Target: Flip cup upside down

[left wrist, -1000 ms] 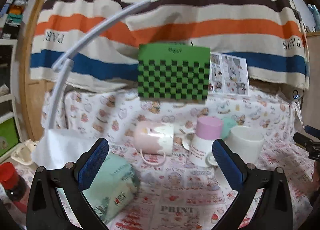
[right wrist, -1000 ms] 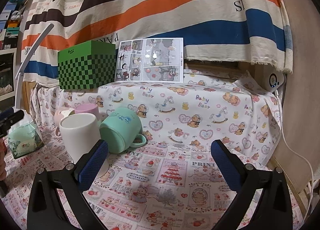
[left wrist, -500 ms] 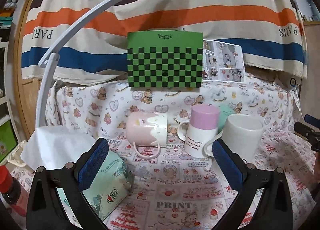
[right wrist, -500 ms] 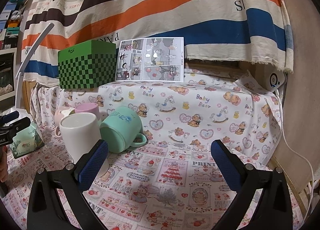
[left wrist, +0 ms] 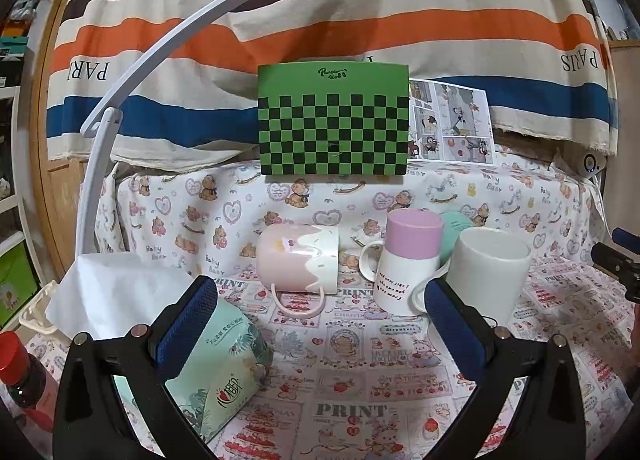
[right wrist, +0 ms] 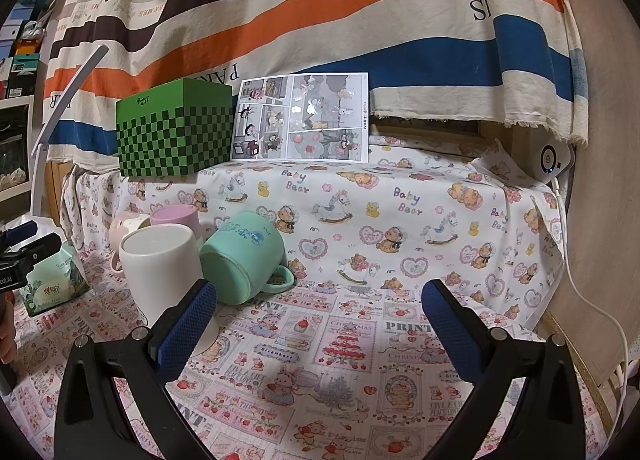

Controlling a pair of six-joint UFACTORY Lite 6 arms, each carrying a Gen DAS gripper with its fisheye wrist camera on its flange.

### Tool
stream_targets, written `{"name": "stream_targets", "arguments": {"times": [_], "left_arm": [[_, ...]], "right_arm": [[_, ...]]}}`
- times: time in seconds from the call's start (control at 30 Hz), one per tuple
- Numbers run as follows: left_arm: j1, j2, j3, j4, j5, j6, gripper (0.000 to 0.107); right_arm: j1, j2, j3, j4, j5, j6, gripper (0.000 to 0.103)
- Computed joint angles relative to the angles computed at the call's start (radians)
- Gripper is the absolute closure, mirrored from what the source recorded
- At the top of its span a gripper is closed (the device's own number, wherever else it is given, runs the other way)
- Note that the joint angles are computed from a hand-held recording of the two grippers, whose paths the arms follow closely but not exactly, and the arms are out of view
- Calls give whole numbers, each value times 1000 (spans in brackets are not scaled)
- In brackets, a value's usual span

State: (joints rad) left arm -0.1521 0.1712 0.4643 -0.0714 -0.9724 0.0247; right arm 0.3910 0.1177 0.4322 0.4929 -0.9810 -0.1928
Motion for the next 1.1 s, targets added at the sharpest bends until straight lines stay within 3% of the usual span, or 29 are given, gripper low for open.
{"name": "stream_targets", "arguments": {"times": [1.1], "left_arm": [[5, 1, 1, 6, 2, 0, 4]], "right_arm": [[2, 3, -3, 14, -14, 1, 0]]}}
